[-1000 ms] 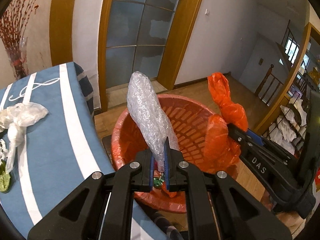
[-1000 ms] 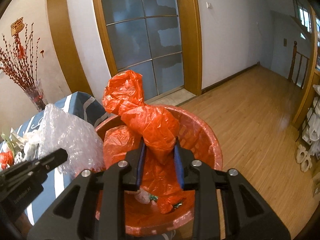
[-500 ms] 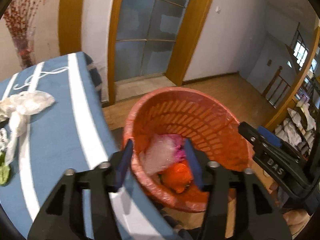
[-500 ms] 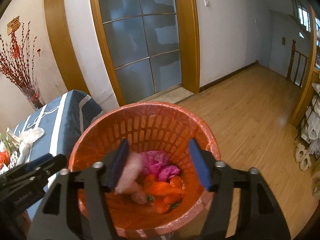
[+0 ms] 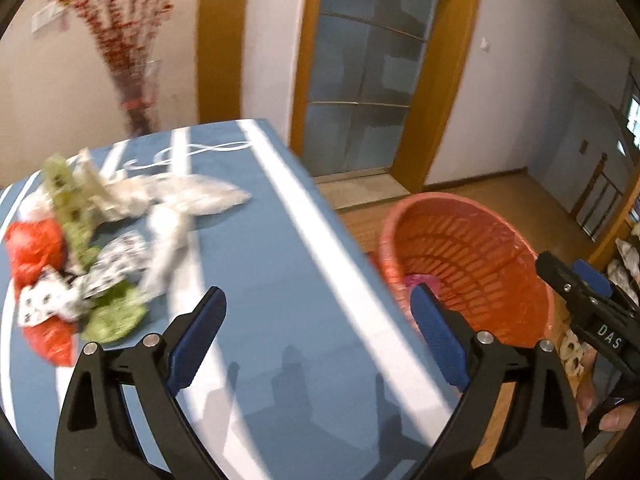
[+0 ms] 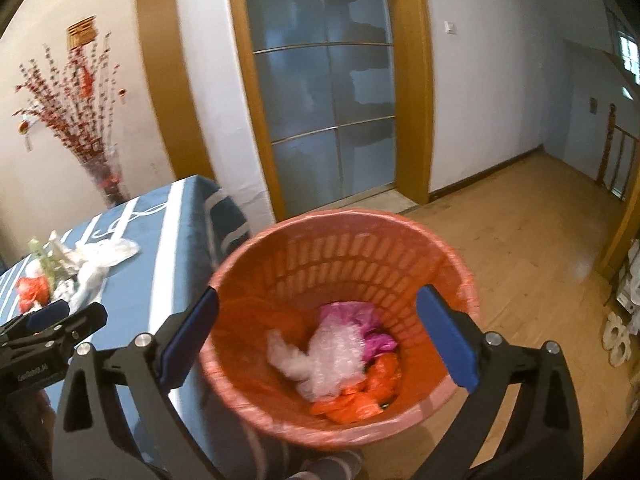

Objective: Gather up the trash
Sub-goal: 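Move both grippers back to the bag pile on the table, then grasp a white plastic bag with the right gripper while the left gripper grasps an orange bag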

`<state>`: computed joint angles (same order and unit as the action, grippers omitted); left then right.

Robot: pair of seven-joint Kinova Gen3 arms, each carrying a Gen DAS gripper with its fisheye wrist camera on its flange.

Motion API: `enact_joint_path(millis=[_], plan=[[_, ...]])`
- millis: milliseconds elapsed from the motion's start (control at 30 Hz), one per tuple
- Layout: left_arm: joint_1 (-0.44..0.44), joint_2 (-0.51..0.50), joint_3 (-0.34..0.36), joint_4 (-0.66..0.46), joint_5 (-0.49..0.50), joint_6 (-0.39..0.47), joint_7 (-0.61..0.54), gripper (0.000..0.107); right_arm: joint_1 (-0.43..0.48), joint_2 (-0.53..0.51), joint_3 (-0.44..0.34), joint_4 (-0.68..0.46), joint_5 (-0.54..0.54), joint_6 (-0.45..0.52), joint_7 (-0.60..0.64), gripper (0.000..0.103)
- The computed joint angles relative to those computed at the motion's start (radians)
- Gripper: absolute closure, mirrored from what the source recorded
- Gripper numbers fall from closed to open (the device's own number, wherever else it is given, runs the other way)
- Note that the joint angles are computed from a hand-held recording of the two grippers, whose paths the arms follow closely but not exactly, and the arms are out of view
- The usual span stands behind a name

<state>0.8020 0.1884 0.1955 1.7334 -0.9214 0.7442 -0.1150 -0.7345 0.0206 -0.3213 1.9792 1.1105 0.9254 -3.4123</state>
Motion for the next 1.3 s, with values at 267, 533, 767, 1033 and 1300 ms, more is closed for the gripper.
enact_joint_path(millis=[267, 533, 767, 1033, 1300], plan=[[-0.087, -0.128, 0.022, 0.134, 0.016, 0.108, 0.066, 0.009, -0.071, 0.068, -0.011, -0.101, -0.002, -0.013, 0.097, 0.006], [-0.262, -0.267, 0.028, 0.227, 0.119, 0.228, 0.044, 0.007, -0.155, 0.149, 0.028, -0.213, -0.007, -0.051, 0.183, 0.006], [-0.380, -0.348, 0.099, 0.355, 0.001, 0.231, 0.126, 0.007, -0.209, 0.250, 0.094, -0.354, -0.058, -0.083, 0.279, 0.006], [-0.498, -0.415, 0.079, 0.412, 0.014, 0.119, 0.014, 0.007, -0.238, 0.398, 0.161, -0.572, -0.185, -0.098, 0.471, 0.013], [-0.606, -0.410, 0.105, 0.390, 0.061, 0.047, -0.051, 0.007, -0.258, 0.532, 0.226, -0.770, -0.298, -0.082, 0.644, 0.026]])
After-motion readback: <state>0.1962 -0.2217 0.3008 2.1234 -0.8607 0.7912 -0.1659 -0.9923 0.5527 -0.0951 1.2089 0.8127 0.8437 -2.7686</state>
